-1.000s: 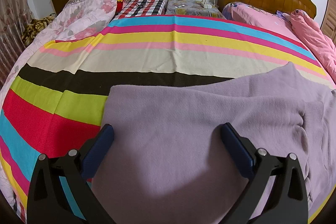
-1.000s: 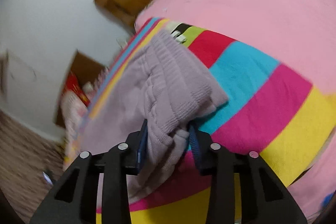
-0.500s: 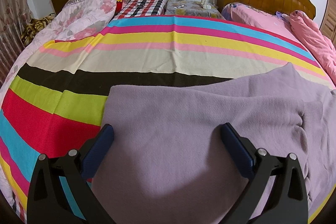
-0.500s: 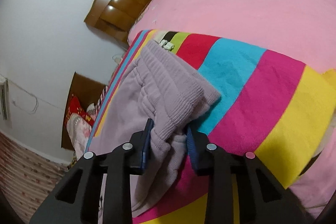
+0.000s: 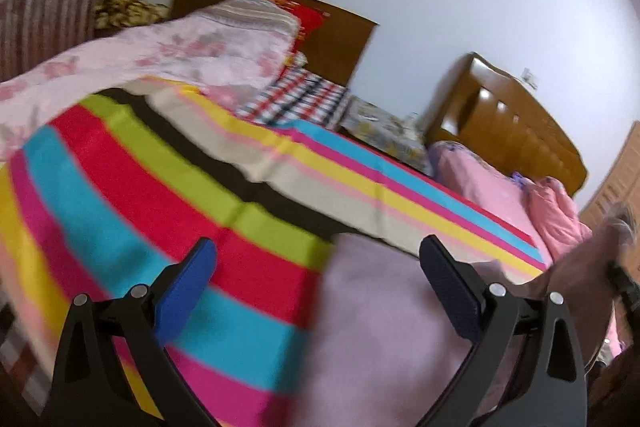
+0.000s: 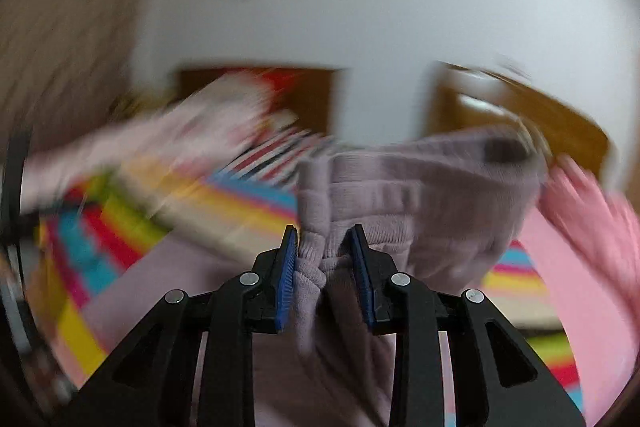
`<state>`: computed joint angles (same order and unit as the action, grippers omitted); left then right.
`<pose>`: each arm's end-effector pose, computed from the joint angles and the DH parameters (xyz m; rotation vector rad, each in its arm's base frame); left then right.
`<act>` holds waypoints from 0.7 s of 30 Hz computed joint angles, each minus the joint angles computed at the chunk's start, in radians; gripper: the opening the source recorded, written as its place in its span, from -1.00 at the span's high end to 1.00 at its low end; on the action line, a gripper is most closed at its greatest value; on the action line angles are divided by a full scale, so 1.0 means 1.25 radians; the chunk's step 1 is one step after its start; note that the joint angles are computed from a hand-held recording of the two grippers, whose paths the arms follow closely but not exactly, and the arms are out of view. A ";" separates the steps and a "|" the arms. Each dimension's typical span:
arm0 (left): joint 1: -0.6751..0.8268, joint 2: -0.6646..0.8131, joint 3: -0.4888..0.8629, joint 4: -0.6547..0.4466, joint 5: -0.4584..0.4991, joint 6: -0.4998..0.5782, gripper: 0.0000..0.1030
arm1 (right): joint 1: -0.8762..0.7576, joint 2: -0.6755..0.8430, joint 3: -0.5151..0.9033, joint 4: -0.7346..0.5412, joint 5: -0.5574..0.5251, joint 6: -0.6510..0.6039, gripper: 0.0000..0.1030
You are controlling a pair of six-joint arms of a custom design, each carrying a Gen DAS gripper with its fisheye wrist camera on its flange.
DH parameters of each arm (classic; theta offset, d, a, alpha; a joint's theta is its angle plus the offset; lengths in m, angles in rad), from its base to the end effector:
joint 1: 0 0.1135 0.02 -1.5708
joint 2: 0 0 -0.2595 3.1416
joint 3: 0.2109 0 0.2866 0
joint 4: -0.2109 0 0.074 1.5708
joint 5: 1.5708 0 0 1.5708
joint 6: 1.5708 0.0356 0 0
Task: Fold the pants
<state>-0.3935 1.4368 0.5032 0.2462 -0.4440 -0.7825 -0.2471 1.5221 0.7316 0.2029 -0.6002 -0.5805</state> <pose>0.2666 -0.0941 0.1138 -0.6476 2.0874 -0.1619 0.3280 -0.0620 0.1584 -0.6656 1.9376 0.1375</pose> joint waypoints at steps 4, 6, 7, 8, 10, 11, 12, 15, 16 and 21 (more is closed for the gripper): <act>0.009 -0.103 -0.105 -0.044 0.018 -0.050 -0.96 | 0.279 0.102 -0.119 0.065 0.206 -0.204 0.44; 0.004 -0.135 -0.134 -0.082 0.014 -0.064 -0.96 | 0.336 0.157 -0.227 0.308 0.285 -0.240 0.43; 0.001 -0.145 -0.146 -0.092 0.022 -0.063 -0.96 | 0.339 0.164 -0.251 0.365 0.293 -0.254 0.43; 0.001 -0.148 -0.155 -0.089 0.035 -0.059 -0.96 | 0.326 0.157 -0.247 0.348 0.272 -0.255 0.43; 0.004 -0.148 -0.175 -0.047 0.076 -0.048 -0.96 | 0.275 0.134 -0.212 0.265 0.193 -0.240 0.43; 0.001 -0.146 -0.183 -0.023 0.092 -0.048 -0.96 | 0.255 0.127 -0.205 0.250 0.167 -0.238 0.43; 0.008 -0.127 -0.187 0.036 0.143 -0.038 -0.96 | 0.249 0.120 -0.209 0.251 0.155 -0.235 0.44; 0.055 -0.017 -0.165 0.224 0.342 -0.022 -0.96 | 0.229 0.122 -0.218 0.272 0.112 -0.202 0.44; 0.076 0.034 -0.137 0.258 0.418 -0.023 -0.96 | 0.224 0.121 -0.223 0.284 0.099 -0.186 0.44; 0.119 0.219 0.024 0.279 0.635 -0.005 -0.96 | 0.236 0.113 -0.262 0.347 0.104 -0.215 0.39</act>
<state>-0.2453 1.7111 0.5327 0.5950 0.3503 -0.7893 0.0475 1.6628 0.4038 0.6367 -0.4699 -0.8494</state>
